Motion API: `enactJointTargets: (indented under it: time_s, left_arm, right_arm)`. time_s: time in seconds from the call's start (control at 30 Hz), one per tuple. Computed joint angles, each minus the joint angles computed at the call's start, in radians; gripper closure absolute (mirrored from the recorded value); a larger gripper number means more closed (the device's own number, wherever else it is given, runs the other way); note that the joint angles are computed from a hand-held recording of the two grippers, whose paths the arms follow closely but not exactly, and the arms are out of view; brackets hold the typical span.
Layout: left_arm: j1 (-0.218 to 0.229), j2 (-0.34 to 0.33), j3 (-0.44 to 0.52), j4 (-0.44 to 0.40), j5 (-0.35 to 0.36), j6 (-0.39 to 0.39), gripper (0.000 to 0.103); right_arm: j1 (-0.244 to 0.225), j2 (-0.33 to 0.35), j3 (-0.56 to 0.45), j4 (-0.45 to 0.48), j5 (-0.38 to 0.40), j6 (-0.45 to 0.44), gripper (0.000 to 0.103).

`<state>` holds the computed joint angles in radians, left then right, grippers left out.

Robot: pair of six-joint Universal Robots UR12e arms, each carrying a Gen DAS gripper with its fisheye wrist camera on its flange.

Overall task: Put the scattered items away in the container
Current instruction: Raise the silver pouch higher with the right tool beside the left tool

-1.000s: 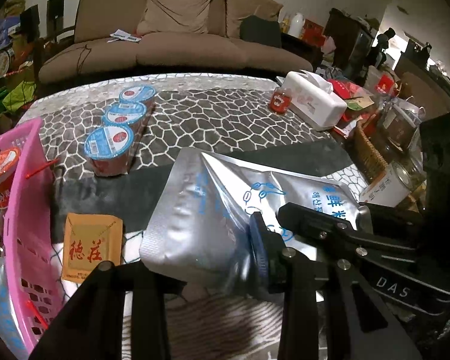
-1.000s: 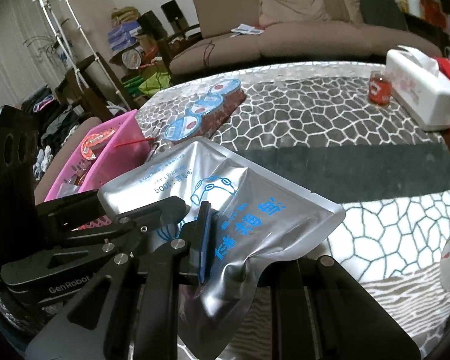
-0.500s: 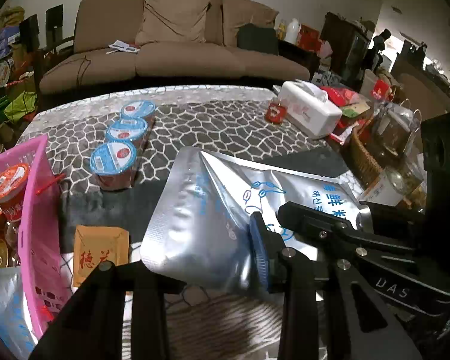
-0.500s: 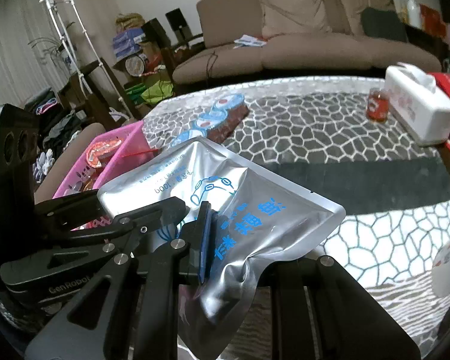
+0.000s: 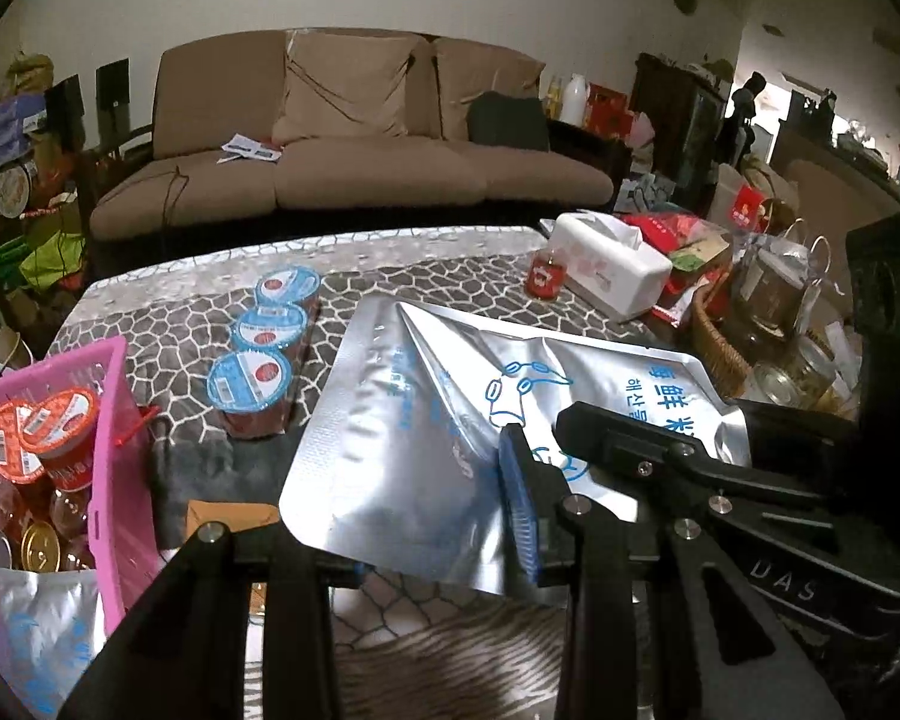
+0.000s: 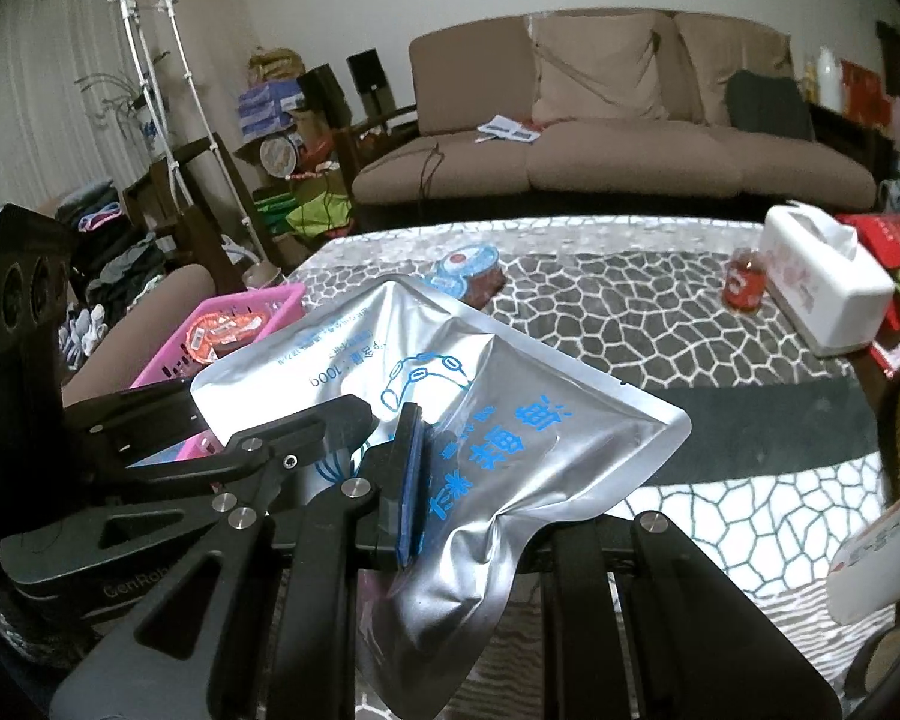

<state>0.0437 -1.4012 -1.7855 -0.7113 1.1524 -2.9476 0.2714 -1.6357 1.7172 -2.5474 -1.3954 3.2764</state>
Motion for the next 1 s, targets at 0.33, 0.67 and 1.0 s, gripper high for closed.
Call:
enactJointTargets:
  time_s: [0.33, 0.67, 1.0]
  left_arm:
    - [0.004, 0.014, -0.004, 0.05, -0.011, -0.003, 0.068]
    - [-0.001, 0.033, -0.012, 0.101, -0.012, 0.001, 0.068]
    - [0.001, 0.052, -0.022, 0.17, -0.019, -0.004, 0.068]
  right_arm:
    - [0.027, -0.014, -0.008, -0.035, -0.062, -0.025, 0.088]
    - [0.03, -0.03, -0.01, -0.065, -0.074, -0.034, 0.088]
    - [0.033, -0.049, 0.004, -0.136, -0.076, -0.032, 0.088]
